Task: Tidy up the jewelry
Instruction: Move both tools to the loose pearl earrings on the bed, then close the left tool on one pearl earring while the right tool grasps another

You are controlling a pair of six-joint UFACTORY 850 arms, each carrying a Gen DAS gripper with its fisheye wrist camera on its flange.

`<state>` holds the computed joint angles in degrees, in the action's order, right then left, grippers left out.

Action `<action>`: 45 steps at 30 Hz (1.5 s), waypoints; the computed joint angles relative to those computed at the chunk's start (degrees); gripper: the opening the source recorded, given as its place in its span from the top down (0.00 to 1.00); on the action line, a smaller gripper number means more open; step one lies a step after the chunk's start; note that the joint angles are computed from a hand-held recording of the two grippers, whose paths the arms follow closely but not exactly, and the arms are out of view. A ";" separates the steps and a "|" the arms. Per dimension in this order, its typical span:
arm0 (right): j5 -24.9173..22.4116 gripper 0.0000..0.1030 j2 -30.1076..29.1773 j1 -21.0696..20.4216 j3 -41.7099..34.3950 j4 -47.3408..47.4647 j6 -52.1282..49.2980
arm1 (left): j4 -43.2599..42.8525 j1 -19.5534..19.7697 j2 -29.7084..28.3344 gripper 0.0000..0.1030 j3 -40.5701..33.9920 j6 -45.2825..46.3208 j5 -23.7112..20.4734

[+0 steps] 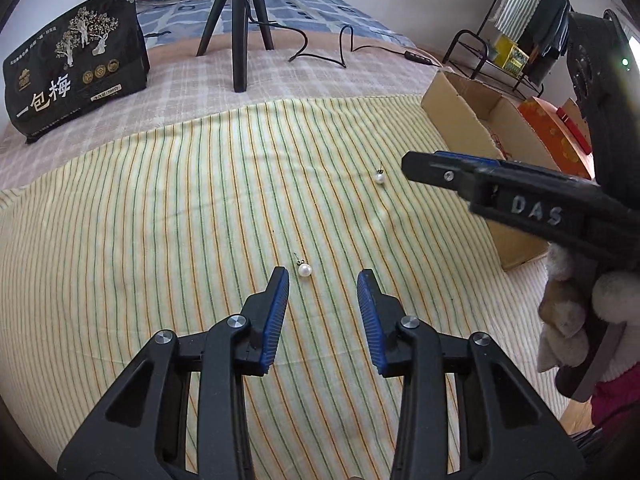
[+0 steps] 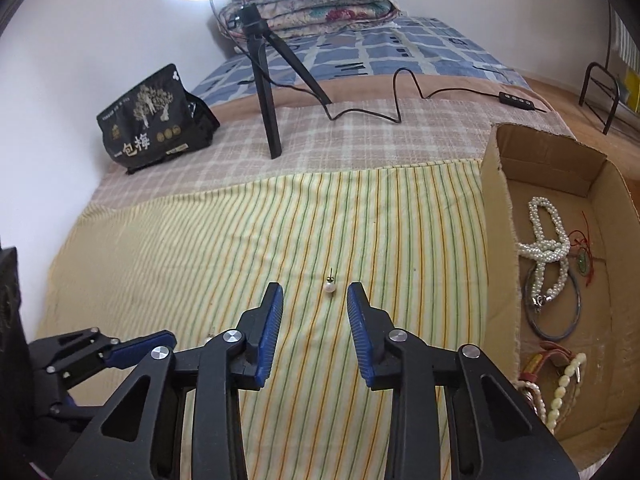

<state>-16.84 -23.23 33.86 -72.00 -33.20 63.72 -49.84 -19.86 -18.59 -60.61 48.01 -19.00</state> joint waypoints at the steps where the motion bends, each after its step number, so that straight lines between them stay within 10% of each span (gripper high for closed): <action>1: -0.26 0.74 -0.50 0.19 -0.19 -1.88 1.66 | 0.06 -0.02 -0.20 0.65 -0.06 -0.12 0.10; 45: -1.21 0.94 -6.24 -0.07 -3.59 -4.27 1.35 | -0.72 0.31 -3.89 0.95 -1.54 -0.15 0.90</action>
<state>-18.05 -29.47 33.79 -75.59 -37.47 65.07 -50.56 -19.55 -22.48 -62.15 47.87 -18.10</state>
